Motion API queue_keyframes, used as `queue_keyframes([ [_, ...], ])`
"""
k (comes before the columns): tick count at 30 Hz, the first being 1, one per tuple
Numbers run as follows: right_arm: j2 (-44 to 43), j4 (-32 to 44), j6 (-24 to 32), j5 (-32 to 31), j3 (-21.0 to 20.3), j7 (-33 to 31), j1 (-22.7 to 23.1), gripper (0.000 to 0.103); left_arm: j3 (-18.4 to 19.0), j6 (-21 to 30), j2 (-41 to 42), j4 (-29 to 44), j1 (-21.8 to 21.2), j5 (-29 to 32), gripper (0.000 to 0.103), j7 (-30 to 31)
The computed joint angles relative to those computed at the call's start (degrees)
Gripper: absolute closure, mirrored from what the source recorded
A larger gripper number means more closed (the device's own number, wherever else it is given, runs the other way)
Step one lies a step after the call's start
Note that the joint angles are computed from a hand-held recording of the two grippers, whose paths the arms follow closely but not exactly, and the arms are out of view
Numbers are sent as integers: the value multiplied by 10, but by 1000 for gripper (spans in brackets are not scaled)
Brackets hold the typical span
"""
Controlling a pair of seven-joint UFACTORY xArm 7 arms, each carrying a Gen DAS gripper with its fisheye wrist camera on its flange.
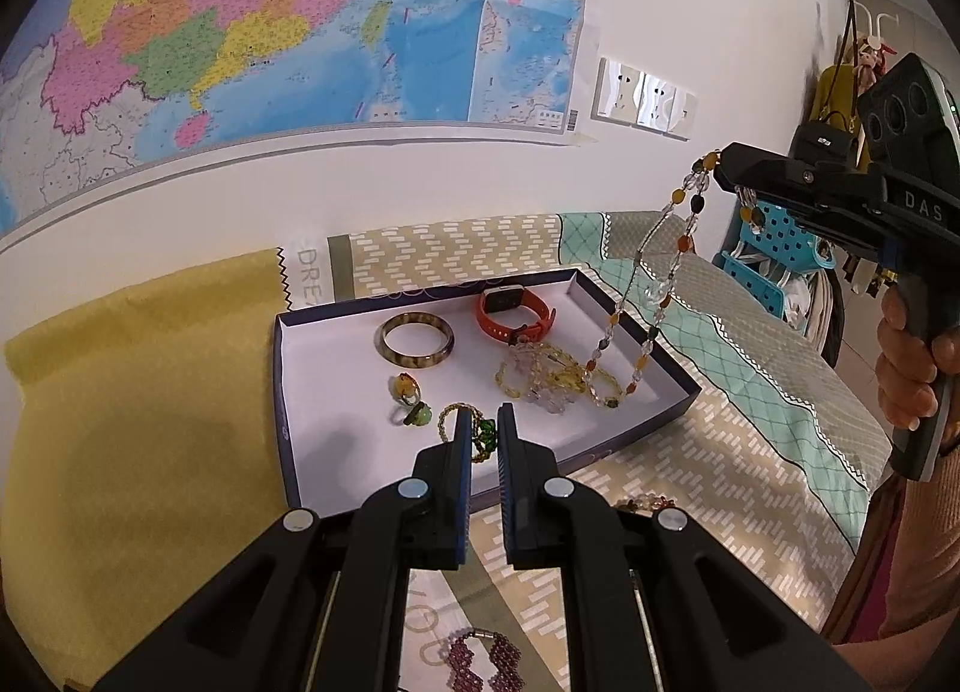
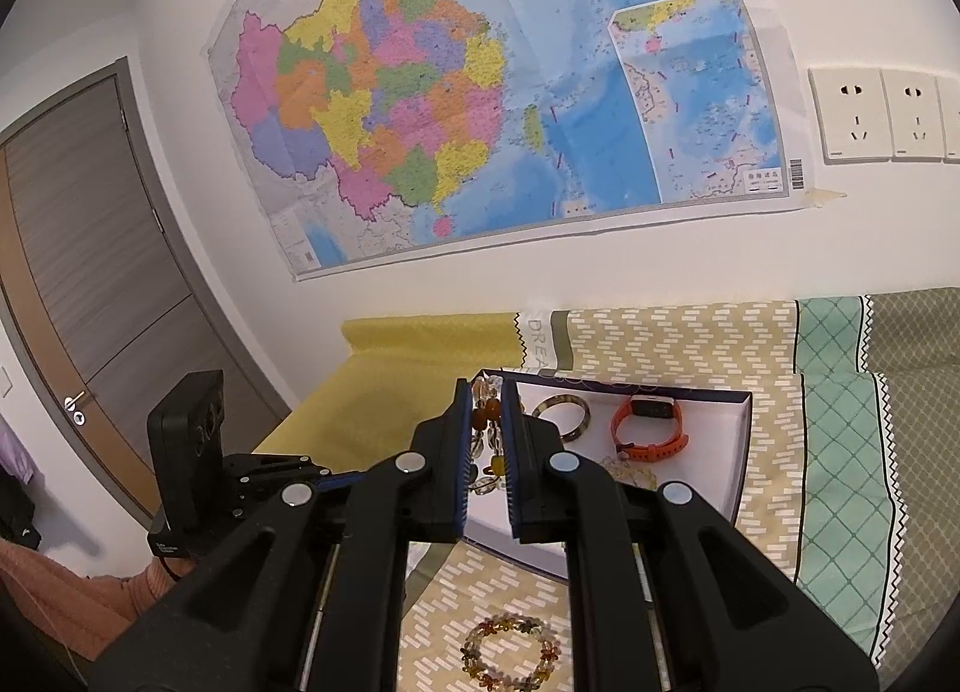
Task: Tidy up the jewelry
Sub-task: 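Carry the green ring over the box with the left tool while the right tool lowers the necklace into it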
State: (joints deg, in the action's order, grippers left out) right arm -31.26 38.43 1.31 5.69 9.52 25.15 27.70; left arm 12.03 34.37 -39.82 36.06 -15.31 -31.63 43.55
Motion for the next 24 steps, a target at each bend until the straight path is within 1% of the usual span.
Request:
queue_keyframes([
  [10, 24, 12, -6, 4, -12, -9, 9, 93, -3, -8, 20, 13, -1, -4, 96, 4],
  [18, 43, 20, -4, 14, -27, -25, 25, 93, -9, -18, 41, 19, 0, -5, 96, 2],
  [24, 59, 33, 12, 7, -5, -23, -1, 93, -11, -22, 59, 25, 0, -10, 96, 4],
])
